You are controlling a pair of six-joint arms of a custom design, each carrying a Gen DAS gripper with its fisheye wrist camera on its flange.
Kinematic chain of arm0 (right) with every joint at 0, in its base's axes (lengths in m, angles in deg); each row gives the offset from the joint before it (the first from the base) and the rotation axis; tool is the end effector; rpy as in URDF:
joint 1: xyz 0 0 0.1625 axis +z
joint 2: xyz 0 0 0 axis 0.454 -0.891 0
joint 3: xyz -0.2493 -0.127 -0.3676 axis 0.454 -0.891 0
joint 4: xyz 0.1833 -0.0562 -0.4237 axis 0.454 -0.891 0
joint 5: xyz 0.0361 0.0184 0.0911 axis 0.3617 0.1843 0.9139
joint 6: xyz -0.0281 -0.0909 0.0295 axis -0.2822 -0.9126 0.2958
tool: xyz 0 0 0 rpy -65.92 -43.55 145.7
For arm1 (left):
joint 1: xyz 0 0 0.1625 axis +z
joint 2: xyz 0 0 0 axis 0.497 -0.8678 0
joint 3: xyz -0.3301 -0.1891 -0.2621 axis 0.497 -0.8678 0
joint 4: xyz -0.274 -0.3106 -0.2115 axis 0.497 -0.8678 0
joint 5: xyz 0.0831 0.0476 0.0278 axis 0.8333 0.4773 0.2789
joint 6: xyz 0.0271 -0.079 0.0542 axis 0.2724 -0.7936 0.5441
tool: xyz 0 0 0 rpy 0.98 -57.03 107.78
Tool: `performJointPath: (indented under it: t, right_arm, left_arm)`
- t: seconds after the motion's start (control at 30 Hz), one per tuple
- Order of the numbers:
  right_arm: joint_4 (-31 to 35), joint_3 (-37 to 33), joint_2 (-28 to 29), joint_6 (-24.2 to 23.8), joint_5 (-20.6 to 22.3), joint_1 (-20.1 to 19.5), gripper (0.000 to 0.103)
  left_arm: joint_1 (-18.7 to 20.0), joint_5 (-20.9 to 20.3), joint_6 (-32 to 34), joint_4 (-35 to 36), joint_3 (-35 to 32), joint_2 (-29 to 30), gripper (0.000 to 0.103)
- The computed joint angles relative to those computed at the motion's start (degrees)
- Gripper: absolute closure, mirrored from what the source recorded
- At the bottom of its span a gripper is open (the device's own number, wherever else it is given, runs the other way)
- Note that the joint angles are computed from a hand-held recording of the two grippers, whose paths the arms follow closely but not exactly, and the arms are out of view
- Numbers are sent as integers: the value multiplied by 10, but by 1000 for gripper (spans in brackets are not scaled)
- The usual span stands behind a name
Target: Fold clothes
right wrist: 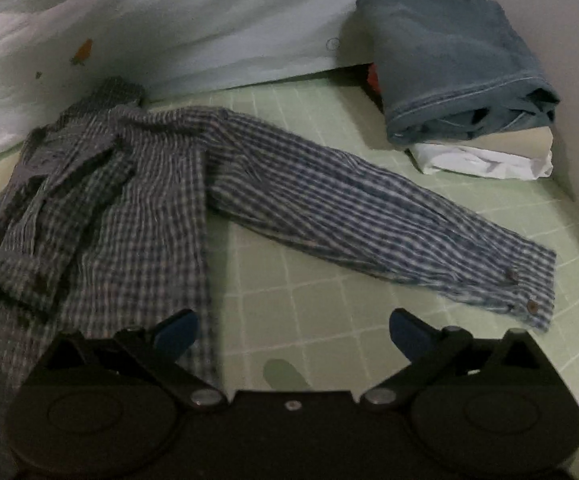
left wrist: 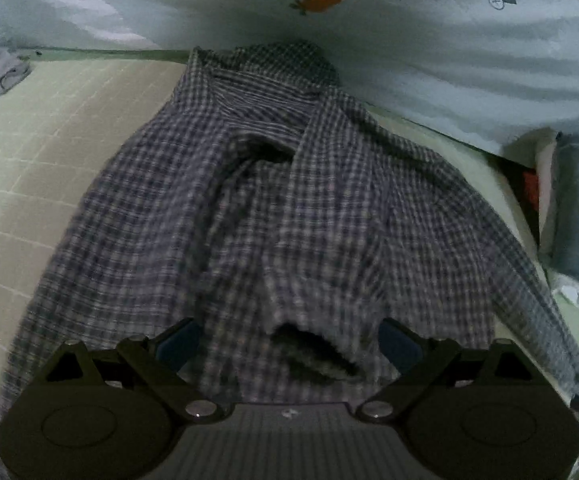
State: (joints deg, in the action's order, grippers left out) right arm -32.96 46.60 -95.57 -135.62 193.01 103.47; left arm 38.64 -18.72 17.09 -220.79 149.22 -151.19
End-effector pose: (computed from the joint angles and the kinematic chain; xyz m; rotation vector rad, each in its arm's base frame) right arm 0.3545 -0.3378 0.0140 0.3304 -2.2380 0.8406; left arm 0.0630 -0.3657 0.3508 0.2113 2.5087 -0.7562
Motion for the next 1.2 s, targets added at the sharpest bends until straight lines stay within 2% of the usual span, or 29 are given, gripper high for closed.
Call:
performJointPath:
  t: [0.03,0.13,0.2,0.23,0.3,0.33,0.53,0.6,0.77,0.87,0.97,1.1,1.2]
  right_arm:
    - [-2,9,-5,-7,-4,-1,0]
    - [-10,35,-19,-27,-17,-5,0]
    - [-11,44,-25,-38,-17,-7,0]
    - [-11,48,-27,-37,-15,-7,0]
    - [-12,54,-31,-32,-14,-6,0]
    - [-12,54,-31,-29,-12,-6,0]
    - [-18,41,-21,-28,-14,-5,0]
    - [-15,28,-10,-27,-16,0,0]
    - [3,-19,33,-14,-19,24,0]
    - [21,-53,63,9,-15,39,0]
    - [49,-93,98,53,-12,53,0]
    - [111,-146,151,108,-10,72,0]
    - [163,-175,182,154,-12,87,0]
  left_arm:
    - [-5,8,-10,-5,2,6,10]
    - [-9,31,-27,-12,3,22,29]
    - [-2,29,-45,0,-4,27,51]
    - [5,23,-56,8,-9,29,57]
    - [19,2,-71,16,-17,29,89]
    - [20,-2,-71,14,-16,23,92]
    - [-1,-13,-49,43,-8,-50,99]
    - [-2,-30,-51,67,-12,-84,100]
    - [21,-62,-51,129,-33,-154,100]
    - [58,-74,-38,158,-50,-176,100]
    - [106,-80,-6,178,-67,-179,100]
    - [184,-112,33,168,-87,-147,100]
    - [227,-125,57,175,-97,-129,100]
